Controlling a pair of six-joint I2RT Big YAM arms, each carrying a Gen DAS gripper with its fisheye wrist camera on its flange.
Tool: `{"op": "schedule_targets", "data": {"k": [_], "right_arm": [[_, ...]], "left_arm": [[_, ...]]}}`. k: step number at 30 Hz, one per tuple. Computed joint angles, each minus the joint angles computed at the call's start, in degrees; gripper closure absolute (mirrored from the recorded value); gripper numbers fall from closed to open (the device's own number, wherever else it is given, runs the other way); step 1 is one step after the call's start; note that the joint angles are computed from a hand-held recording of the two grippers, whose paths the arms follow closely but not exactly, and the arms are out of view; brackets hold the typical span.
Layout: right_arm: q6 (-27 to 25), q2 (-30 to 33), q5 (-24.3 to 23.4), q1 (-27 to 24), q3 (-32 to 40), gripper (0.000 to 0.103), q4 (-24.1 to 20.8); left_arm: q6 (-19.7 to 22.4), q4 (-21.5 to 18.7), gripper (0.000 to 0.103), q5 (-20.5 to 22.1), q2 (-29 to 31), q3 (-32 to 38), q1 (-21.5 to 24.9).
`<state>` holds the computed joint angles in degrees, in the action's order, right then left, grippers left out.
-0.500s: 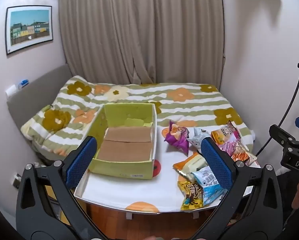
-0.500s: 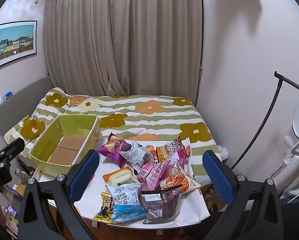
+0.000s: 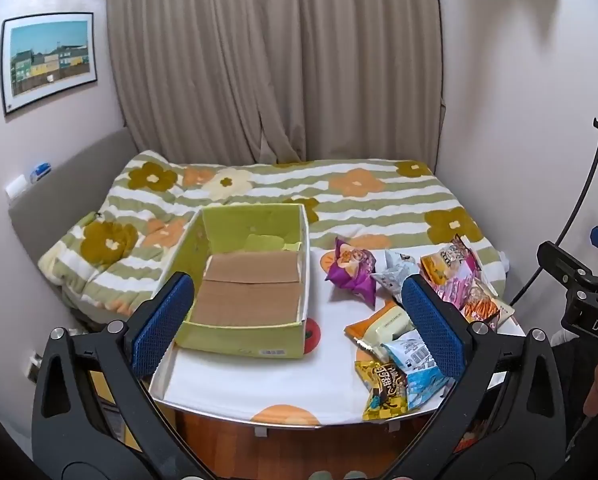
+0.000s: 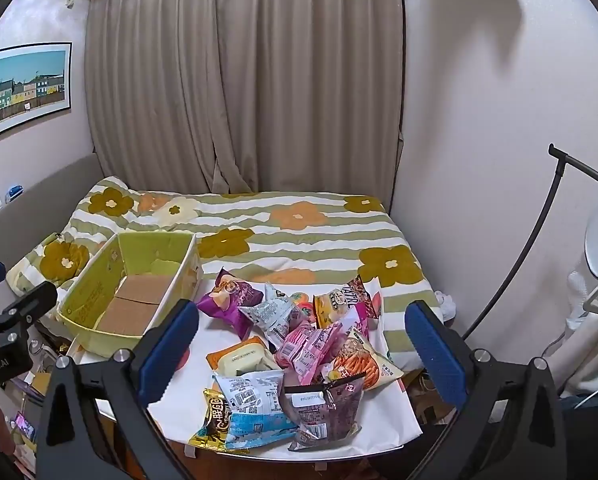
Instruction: Organize snacks
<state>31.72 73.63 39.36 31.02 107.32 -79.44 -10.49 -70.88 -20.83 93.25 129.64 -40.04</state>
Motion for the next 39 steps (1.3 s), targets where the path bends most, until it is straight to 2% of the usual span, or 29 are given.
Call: {"op": "schedule_targets", "data": {"k": [11,39], "right_arm": [[0.55,0.15,-0.58,-0.31,-0.49,0.000,0.27],[0.89,-0.33,-0.86,-0.65,-1.39,0.000,0.64]], "left_arm": [[0.28,-0.72,0.000,1.50,1.60,1.91,-0.09],[0.81,-0.57,0.000,1.22,2.90,2.97,-0.26]]}}
